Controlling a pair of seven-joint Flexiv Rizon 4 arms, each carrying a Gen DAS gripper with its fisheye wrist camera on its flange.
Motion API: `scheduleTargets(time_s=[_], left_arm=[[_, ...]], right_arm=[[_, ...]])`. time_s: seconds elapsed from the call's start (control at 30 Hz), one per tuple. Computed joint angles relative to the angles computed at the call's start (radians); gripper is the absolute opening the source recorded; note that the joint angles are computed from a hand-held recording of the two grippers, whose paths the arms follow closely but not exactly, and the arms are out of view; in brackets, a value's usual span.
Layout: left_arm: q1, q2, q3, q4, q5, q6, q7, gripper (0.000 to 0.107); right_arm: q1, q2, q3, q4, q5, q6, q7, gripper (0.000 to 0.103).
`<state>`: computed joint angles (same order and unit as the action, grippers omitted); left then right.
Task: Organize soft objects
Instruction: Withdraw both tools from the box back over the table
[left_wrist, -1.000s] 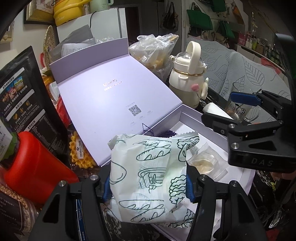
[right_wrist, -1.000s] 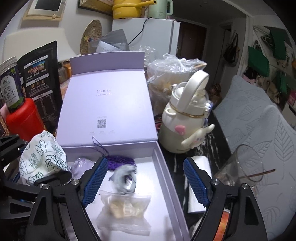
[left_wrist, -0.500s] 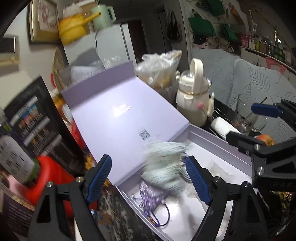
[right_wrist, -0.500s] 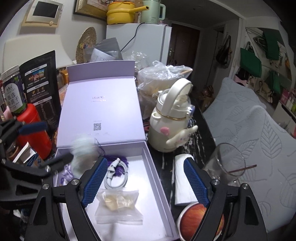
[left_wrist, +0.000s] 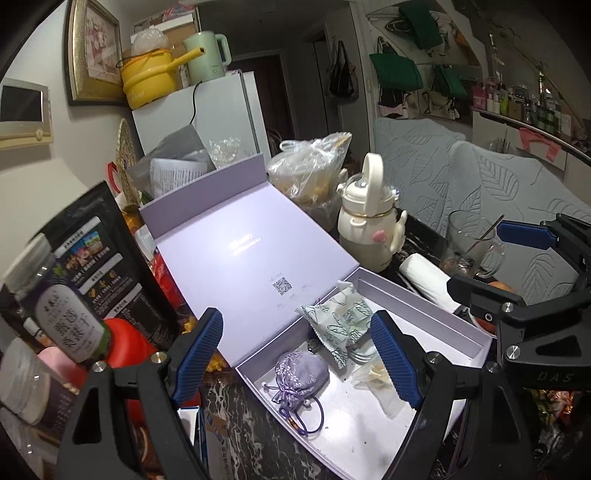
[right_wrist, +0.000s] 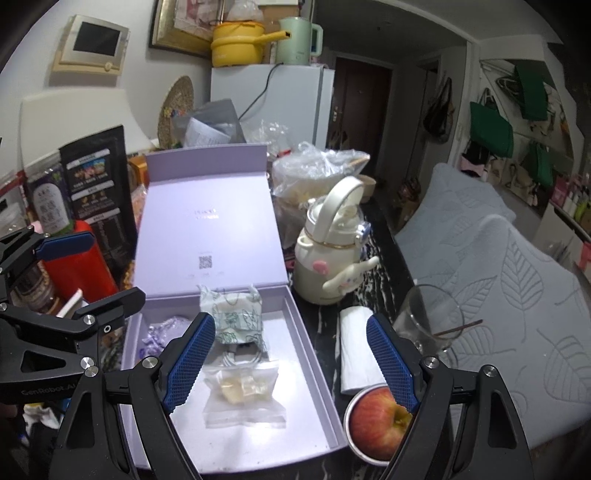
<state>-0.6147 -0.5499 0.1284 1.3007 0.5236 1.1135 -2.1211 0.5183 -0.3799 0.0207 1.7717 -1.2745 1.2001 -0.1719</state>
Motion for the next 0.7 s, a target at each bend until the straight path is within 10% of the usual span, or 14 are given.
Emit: scheduleTargets(time_s=[0.7], left_arm=[[-0.03, 0.243, -0.075, 0.208, 0.169, 0.034, -0.155, 0.083]], right_arm=[[-0.049, 0.262, 0.149, 0.206, -0.191, -0.116, 0.206, 0.085]])
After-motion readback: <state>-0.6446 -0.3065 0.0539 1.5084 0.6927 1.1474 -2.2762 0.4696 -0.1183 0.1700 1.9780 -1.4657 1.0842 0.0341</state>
